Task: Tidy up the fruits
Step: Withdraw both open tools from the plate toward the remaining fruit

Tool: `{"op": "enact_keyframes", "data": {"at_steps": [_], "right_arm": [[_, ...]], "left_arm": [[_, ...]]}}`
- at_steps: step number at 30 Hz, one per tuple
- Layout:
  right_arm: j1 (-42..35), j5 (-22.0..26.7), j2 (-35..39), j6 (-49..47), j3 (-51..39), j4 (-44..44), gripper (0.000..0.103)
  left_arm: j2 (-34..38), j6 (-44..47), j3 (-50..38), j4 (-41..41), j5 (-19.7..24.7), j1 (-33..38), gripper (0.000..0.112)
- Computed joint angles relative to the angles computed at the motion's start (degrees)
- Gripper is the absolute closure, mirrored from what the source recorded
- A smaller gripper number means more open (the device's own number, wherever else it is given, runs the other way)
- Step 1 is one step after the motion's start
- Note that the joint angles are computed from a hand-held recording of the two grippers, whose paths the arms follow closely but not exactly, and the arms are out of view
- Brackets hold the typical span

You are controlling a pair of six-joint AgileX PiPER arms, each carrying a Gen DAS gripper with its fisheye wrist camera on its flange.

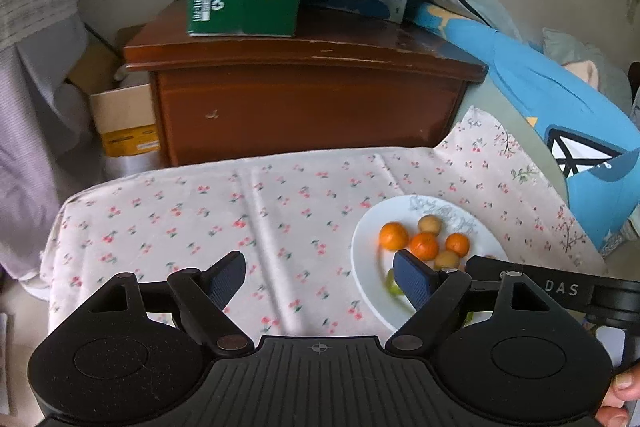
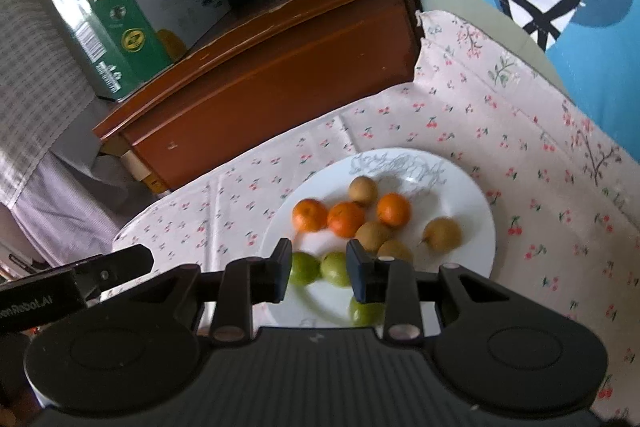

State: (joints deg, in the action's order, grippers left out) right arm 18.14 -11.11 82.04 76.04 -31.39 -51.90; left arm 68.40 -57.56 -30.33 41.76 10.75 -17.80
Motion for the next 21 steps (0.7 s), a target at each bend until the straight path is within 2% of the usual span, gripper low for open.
{"op": "enact_keyframes", "data": {"at_steps": [4,9,12,14,16,21], "right_arm": [[2.4,0.3,-2.3,-4.6,2.6,5.6,0.072],[6.5,0.7,-4.2,-12.8,5.8,15.5,0.072],[9.2,0.9,-4.6,-18.1,7.3,21.5,0.072],[11.5,1.1,-4.6,-26.1,8.1,29.9,0.072],[13.0,0.7,-4.2,-28.9,8.8,33.0,0.072],[17.0,0.1,-2.9,-37.8,10.0,43.4,0.072]], "left_arm": [[-3.4,-0.2,2.3,-0.1,1.6,0.9,0.03],[-6.7,7.9,4.8,-9.0,2.2,3.4,0.03],[-8.0,2.5,6.2,-4.2,4.3,2.3,0.03],[-9.1,2.7,7.4,-5.0,4.6,2.3,0.03],[-10.4,3.3,8.7,-5.8,4.9,2.3,0.03],[-11.8,-1.5,11.0,-1.4,6.7,1.4,0.03]]}}
